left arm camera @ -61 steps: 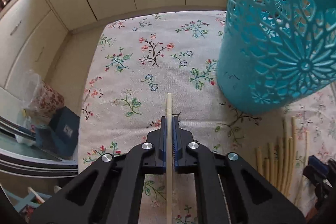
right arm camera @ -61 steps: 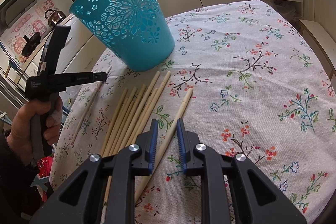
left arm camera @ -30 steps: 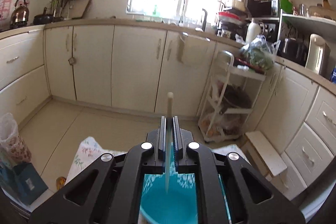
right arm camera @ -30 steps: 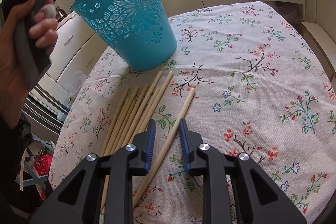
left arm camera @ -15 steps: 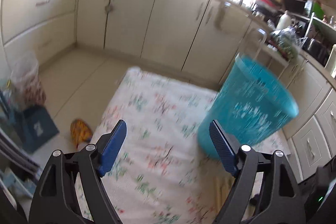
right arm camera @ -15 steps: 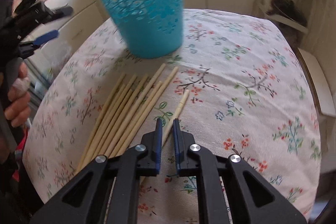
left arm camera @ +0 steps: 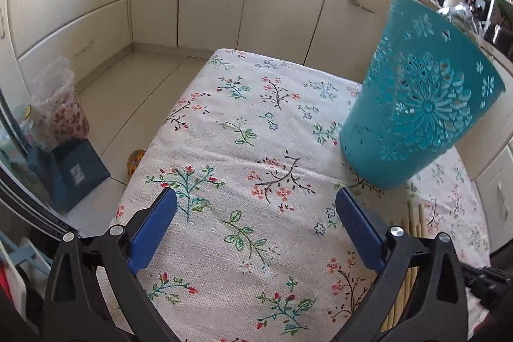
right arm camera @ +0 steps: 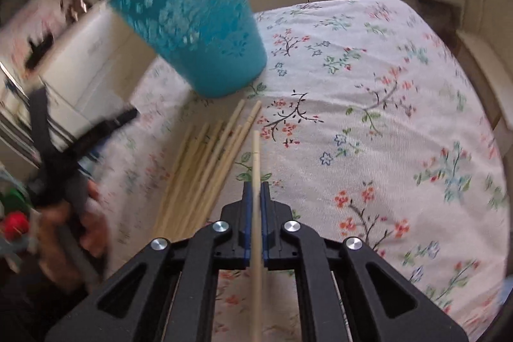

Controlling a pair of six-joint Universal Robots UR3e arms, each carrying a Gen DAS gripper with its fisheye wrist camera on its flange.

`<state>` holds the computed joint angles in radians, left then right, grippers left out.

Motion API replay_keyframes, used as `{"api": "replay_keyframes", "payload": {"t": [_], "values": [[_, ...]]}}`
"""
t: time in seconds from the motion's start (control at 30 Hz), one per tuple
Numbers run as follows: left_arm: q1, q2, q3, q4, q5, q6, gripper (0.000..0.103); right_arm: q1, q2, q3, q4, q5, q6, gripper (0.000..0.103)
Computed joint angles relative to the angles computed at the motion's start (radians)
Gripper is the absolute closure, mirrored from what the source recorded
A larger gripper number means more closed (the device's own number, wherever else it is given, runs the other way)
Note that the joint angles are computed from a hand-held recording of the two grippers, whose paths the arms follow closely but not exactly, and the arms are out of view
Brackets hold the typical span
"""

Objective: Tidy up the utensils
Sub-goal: 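Close the right gripper on a single chopstick beside the bundle, then lift the chopstick over the teal bin and release it, right gripper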

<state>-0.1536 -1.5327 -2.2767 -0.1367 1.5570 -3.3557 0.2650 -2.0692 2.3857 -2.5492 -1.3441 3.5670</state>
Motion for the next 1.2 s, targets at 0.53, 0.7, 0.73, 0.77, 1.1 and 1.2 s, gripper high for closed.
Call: {"api": "replay_keyframes", "payload": {"t": [0.53, 0.7, 0.73, 0.77, 1.1, 1.2], "values": [[-0.032, -0.049, 0.06, -0.056, 0.032, 0.007, 0.008, 0.066, 0.277, -0.525, -0.402, -0.056, 0.125, 0.097], [-0.012, -0.049, 0.051, -0.048, 0.002, 0.002, 0.008, 0.227, 0.644, -0.899, -0.483, -0.462, 0.004, 0.097], [-0.004, -0.047, 0.046, -0.043, -0.009, 0.001, 0.008, 0.235, 0.69, -0.933, -0.486, -0.5, -0.015, 0.097], [-0.001, -0.044, 0.042, -0.041, -0.013, -0.001, 0.008, 0.242, 0.738, -0.97, -0.479, -0.54, -0.033, 0.097], [0.048, -0.019, 0.0, -0.006, -0.074, -0.023, 0.008, 0.24, 0.698, -0.804, -0.441, -0.518, -0.1, 0.083], [0.052, -0.019, 0.0, -0.009, -0.078, -0.027, 0.008, 0.244, 0.572, -0.679, -0.453, -0.506, -0.077, 0.082]]}}
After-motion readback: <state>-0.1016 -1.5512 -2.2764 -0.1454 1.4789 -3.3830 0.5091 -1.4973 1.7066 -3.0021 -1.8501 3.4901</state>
